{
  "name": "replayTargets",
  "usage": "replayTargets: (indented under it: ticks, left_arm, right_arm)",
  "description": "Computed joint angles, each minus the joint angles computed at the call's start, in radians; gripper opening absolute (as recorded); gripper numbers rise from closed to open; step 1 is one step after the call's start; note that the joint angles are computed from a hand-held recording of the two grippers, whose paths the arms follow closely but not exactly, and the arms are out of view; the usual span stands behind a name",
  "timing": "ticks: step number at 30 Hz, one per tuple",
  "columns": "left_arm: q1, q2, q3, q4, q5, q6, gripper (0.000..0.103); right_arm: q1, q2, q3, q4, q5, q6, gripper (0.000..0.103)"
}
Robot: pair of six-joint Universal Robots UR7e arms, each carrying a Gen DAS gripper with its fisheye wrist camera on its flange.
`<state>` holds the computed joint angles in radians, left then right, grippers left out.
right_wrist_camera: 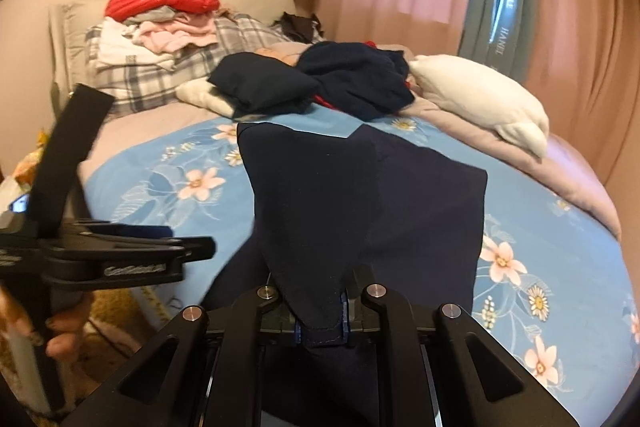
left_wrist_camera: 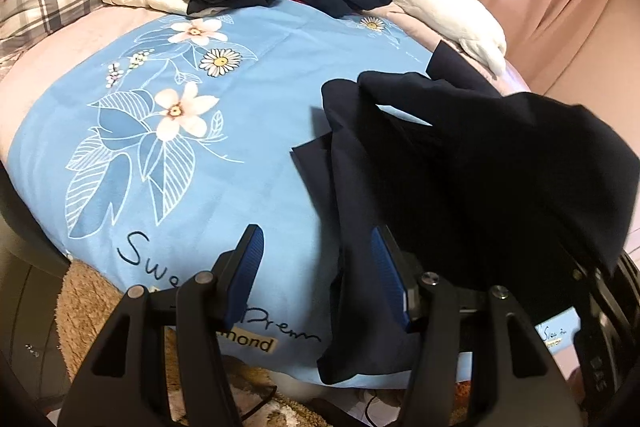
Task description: Fold large clothes
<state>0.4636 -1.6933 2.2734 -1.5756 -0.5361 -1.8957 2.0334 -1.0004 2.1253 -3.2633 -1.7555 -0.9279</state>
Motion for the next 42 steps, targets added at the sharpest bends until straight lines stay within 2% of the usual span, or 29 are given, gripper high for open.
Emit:
replayTargets:
  ticks: [4,7,13,18,21,26,31,32,33,35,37,42]
  left_arm:
    - [0.002,-0.005,-0.013,0.049,0.006,-0.034,0.056]
    - [0.001,-0.003,-0.02,0.077,0.004,-0.051,0.056]
    - [0.004,0.002,-0.039,0.142,-0.004,-0.082,0.057]
    - [-0.007,0.001,-0.07,0.229,0.019,-0.134,0.061]
    - [-0.02,0.003,-0.092,0.235,0.051,-0.106,0.066]
    - [-0.013,0.029,-0.105,0.099,0.1,0.076,0.069]
    - [0.016,0.067,-0.091,-0.136,0.094,0.295,0.069]
    - [0.023,0.079,-0.092,-0.16,0.088,0.319,0.069]
    - [0.028,0.087,-0.09,-0.181,0.083,0.34,0.069]
    - [0.047,0.106,-0.086,-0.237,0.059,0.398,0.069]
    - [0.066,0.123,-0.078,-0.28,0.034,0.432,0.068]
    - [0.125,0.175,-0.063,-0.319,-0.06,0.464,0.06]
  right_arm:
    - [-0.007,-0.018,0.009,0.074,0.037,0.007,0.014]
    - [-0.015,0.013,-0.001,0.13,0.0,0.009,0.014]
    - [-0.038,0.089,-0.037,0.25,-0.069,0.067,0.015]
    - [-0.043,0.096,-0.051,0.298,-0.067,0.096,0.015]
    - [-0.047,0.078,-0.049,0.321,-0.052,0.113,0.019]
    - [-0.062,0.002,-0.038,0.421,0.018,0.132,0.043]
    - [-0.085,-0.078,-0.005,0.457,0.06,0.139,0.053]
    - [-0.086,-0.089,0.002,0.444,0.059,0.144,0.061]
    - [-0.086,-0.101,0.012,0.421,0.054,0.151,0.065]
    - [-0.094,-0.107,0.009,0.392,0.055,0.153,0.067]
    - [-0.098,-0.103,0.01,0.348,0.038,0.167,0.067]
    - [-0.102,-0.017,-0.017,0.232,-0.097,0.22,0.067]
